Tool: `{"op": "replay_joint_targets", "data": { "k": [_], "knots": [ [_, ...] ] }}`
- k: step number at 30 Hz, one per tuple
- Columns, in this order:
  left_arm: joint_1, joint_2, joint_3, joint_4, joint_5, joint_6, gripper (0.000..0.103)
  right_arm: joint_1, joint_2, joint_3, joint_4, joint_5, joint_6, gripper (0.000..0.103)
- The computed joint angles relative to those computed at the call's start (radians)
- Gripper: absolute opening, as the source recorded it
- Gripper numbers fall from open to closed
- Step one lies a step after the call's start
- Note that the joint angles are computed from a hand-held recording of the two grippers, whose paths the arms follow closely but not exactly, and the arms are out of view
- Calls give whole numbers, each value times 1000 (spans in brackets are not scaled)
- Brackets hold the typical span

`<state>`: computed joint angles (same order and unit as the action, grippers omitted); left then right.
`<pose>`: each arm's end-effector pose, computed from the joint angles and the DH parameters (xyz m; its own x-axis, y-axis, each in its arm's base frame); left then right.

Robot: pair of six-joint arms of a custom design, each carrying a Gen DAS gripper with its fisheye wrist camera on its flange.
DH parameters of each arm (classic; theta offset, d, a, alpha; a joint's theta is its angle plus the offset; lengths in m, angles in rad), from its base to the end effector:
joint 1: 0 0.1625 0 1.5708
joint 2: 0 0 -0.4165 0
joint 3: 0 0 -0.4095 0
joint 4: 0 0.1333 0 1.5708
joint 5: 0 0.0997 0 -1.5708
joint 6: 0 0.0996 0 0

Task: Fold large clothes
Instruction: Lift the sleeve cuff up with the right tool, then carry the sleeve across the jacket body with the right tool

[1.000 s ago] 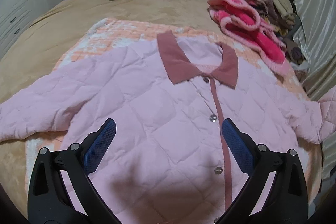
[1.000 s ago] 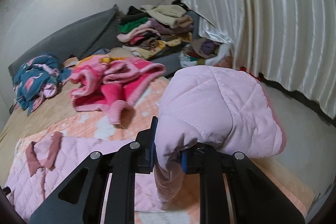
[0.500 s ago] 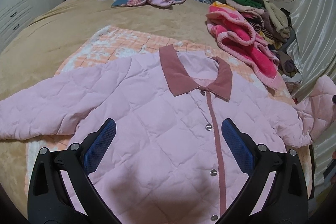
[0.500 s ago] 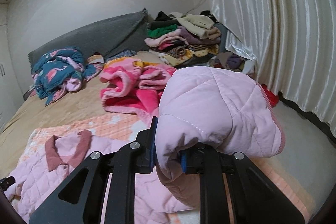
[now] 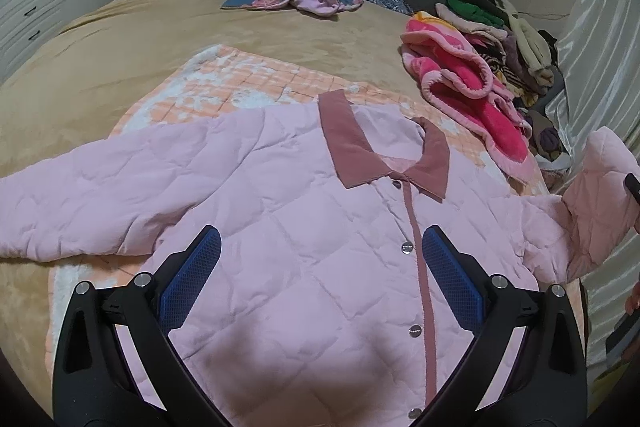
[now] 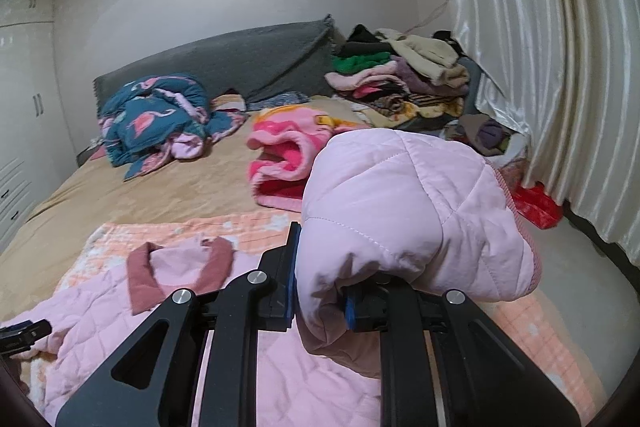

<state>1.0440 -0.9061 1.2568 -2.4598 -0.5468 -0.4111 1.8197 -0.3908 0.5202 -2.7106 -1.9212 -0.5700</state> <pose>-0.1901 -0.7612 0.3563 -0.7863 -0.4040 -0.4674 0.1281 0.6335 -0.7630 0.3235 -0.8705 0.3030 -0.7560 -0.2355 0.6107 -0.6401 0.4609 -0.6147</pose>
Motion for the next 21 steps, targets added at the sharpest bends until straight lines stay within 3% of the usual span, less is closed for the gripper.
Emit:
{"op": "replay_joint_targets", "data": {
  "k": [7,16,21],
  "knots": [
    [-2,-20,31,-58,53,8,94,22,6,32,24,81,12,17],
    [7,-36,56,-161,38,84,94,51,58,25,52,129,13,17],
    [26,-43,54,-122,12,41,94,62,86,40,75,140,-21,17]
  ]
}}
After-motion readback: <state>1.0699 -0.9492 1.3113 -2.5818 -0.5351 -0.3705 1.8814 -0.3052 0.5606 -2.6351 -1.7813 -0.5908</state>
